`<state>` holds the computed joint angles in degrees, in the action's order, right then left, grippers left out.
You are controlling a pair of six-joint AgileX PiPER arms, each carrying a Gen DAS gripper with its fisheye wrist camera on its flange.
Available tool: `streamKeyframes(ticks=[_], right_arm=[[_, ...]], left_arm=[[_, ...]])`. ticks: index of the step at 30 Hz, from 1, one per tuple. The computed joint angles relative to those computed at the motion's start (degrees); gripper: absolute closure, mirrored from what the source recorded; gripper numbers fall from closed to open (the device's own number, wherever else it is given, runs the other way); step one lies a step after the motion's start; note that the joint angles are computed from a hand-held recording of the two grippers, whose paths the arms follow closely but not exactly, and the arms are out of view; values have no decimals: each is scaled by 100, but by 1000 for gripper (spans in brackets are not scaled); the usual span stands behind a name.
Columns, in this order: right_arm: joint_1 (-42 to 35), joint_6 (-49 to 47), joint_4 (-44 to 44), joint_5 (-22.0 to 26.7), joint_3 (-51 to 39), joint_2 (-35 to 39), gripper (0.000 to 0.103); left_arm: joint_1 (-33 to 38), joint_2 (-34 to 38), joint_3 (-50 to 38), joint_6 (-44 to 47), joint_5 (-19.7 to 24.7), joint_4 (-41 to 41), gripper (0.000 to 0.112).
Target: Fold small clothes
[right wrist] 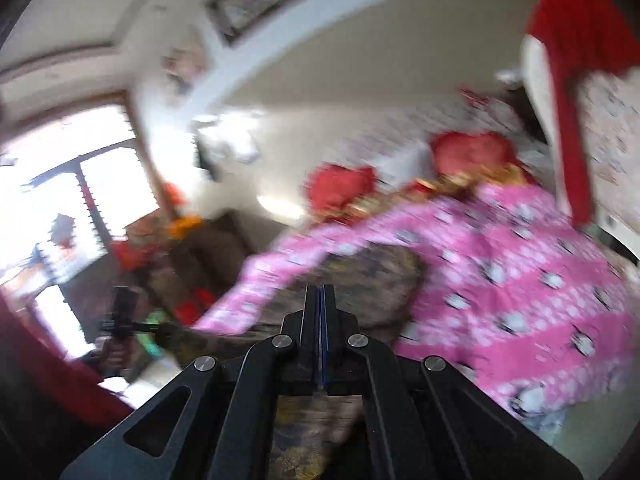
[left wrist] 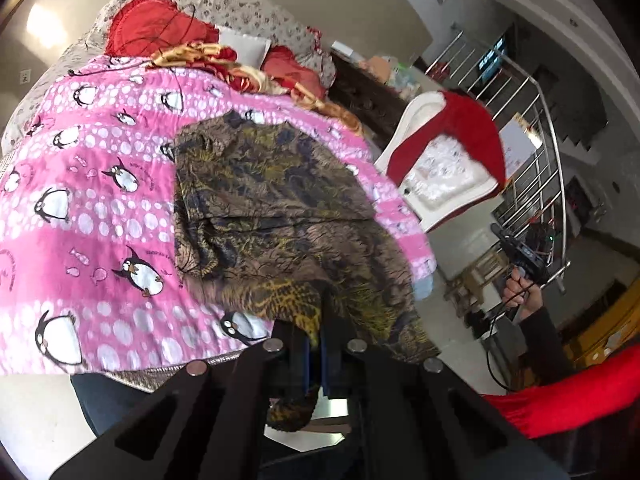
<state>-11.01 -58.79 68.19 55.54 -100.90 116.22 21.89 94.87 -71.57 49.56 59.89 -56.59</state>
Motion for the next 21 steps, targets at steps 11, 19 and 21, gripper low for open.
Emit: streamKeyframes(ticks=[11, 19, 21], right_arm=[[1142, 679, -1398, -317, 1647, 800, 68], [1017, -429, -535, 397, 1985, 798, 64], [1134, -383, -712, 213, 1950, 791, 67]], left_arm=[[315, 189, 533, 199, -81, -195, 109], [246, 216, 513, 304, -125, -239, 109], [257, 227, 556, 327, -164, -283, 109]])
